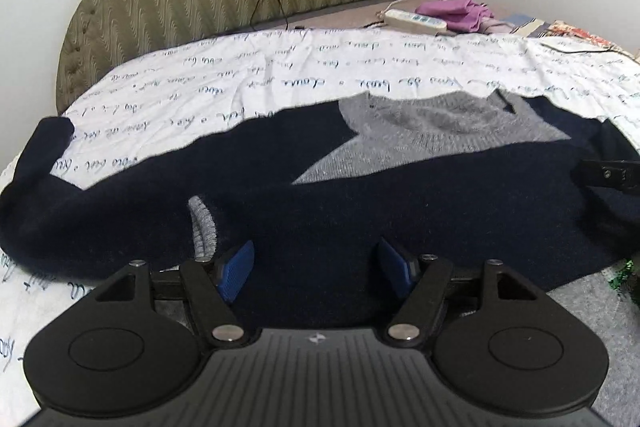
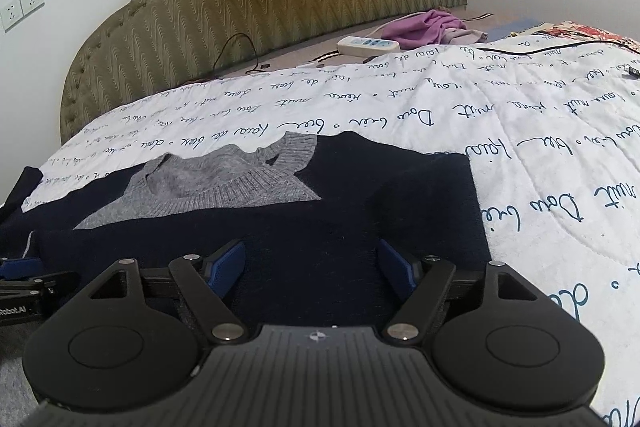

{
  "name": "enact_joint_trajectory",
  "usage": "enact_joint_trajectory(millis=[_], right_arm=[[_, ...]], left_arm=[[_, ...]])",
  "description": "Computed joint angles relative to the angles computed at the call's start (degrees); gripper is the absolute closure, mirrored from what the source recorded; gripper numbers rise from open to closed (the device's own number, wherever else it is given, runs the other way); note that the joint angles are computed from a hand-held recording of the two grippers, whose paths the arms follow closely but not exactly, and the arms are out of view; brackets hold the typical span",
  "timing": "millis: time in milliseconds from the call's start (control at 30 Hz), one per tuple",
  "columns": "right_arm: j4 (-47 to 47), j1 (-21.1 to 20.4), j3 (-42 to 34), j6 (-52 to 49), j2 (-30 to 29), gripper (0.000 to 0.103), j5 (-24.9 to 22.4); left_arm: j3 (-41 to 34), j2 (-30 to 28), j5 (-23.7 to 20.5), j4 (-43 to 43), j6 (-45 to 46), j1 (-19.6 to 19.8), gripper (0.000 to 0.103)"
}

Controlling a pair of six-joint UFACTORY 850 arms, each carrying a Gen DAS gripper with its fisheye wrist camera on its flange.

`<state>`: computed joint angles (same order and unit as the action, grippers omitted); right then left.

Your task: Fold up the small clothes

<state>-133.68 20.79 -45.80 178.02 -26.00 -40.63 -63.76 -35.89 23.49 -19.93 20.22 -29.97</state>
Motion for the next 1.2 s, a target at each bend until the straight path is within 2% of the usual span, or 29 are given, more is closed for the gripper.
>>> enact_joint_trajectory(millis=[200, 267, 400, 533, 633, 700, 833, 900, 967, 1067, 1200], right_arm=[[-0.72, 0.01, 0.22, 1.22, 0.01, 0.027, -0.41], [-0.35, 0.05, 0.13, 0.6, -0.05, 0.026, -0.34], [1.23, 0.39, -0.4, -1.72, -0.23, 0.023, 0.01], [1.33, 0.45, -0.61, -2.36, -0.33, 0.021, 0.23], [1.16, 0.44, -0.7, -2.41, -0.41, 0.019, 0.34], [1.91, 0.6, -1.0, -3.45, -0.54, 0.018, 0.53], [3.92, 0.92, -1.75, -6.47, -0.89, 0.015, 1.07], [4.26, 0.94, -1.93, -7.13, -0.97, 0.014, 1.25], [4.14, 0.89, -1.93, -7.1, -0.95, 0.014, 1.32], [3.74, 0.89, -1.79, -6.64, -0.93, 0.013, 1.23], [2.6, 0.71, -1.61, -5.56, -0.86, 0.011, 1.24]], left_arm=[[6.25, 6.0, 6.76, 2.64, -3.47, 2.47, 0.03], [7.81, 7.99, 8.29, 3.9, -6.16, 4.45, 0.02], [7.69, 9.36, 9.65, -2.99, -2.38, 7.73, 0.016], [3.99, 7.39, 7.99, -16.31, 8.35, 10.79, 0.014], [0.95, 5.03, 5.49, -19.34, 10.9, 13.52, 0.014], [-2.64, 2.9, 1.8, -20.2, 10.47, 15.95, 0.014], [-11.55, -1.82, -8.04, -23.47, 3.54, 21.32, 0.014], [-15.42, -4.16, -10.25, -28.82, 6.72, 22.7, 0.014], [-17.48, -5.46, -10.06, -31.26, 11.11, 22.97, 0.014], [-19.62, -6.84, -9.34, -28.11, 12.84, 22.46, 0.014], [-22.61, -9.67, -2.85, -34.14, 27.39, 19.17, 0.014]])
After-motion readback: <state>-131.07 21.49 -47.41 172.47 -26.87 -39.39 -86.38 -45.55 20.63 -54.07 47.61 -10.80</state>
